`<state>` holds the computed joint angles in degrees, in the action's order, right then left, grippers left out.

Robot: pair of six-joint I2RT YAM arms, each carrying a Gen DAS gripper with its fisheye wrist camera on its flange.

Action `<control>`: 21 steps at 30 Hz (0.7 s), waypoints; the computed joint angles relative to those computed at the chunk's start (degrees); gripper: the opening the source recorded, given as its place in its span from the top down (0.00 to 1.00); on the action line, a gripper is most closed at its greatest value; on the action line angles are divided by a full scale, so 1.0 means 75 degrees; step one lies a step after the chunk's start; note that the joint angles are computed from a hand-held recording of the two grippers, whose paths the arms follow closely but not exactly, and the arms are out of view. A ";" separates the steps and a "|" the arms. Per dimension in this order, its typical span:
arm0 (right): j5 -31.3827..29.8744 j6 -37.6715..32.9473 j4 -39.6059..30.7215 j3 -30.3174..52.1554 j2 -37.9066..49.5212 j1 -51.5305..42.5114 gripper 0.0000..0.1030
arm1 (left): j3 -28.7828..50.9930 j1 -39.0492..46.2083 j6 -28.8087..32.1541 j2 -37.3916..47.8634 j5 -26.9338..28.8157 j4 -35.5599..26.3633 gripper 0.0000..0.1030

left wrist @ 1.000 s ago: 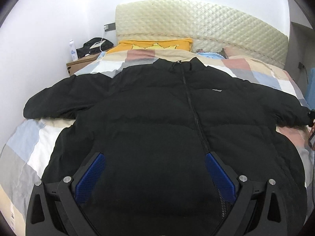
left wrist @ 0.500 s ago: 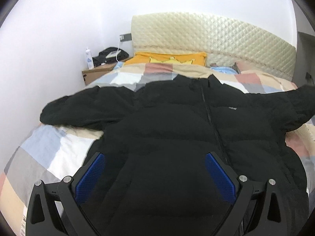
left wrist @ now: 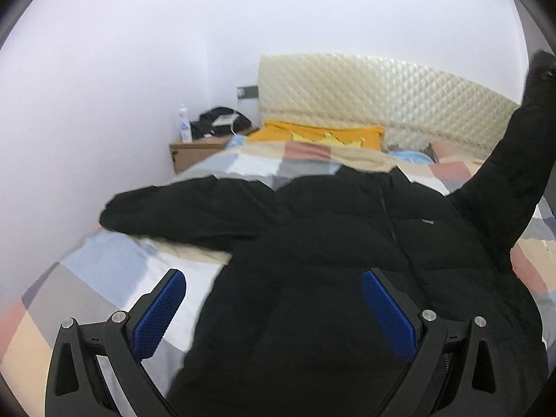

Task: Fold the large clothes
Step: 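Lift the gripped sleeve with the right tool and lay it across the jacket body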

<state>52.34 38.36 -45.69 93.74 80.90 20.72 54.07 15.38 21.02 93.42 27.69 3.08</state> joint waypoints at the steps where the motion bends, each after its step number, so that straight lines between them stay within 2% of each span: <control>1: 0.0104 0.0025 -0.0030 0.0324 0.0338 0.0247 0.92 | 0.0042 0.0111 -0.0010 -0.0015 0.0068 -0.0012 0.01; 4: 0.0274 0.0110 0.0087 0.0770 0.0996 0.0763 0.92 | 0.0254 0.0444 -0.0093 0.0036 0.0348 -0.0077 0.01; 10: 0.0183 0.0147 0.1023 0.1171 0.2544 0.1557 0.91 | 0.0677 0.0781 -0.0130 0.0330 0.0602 -0.0160 0.01; 13: 0.0101 -0.0171 0.1691 0.1318 0.3231 0.1798 0.91 | 0.0750 0.0892 -0.0178 0.0412 0.0720 -0.0056 0.01; 16: -0.0303 -0.0451 0.2358 0.1649 0.4088 0.1879 0.91 | 0.0795 0.1037 -0.0278 0.0507 0.0794 0.0117 0.00; 21: -0.0934 -0.0457 0.2629 0.2526 0.5511 0.1870 0.92 | 0.0968 0.1293 -0.0848 0.0700 0.0772 0.0475 0.00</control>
<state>45.33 34.94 -25.98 112.68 122.22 34.74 61.32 25.08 14.66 98.68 33.48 6.65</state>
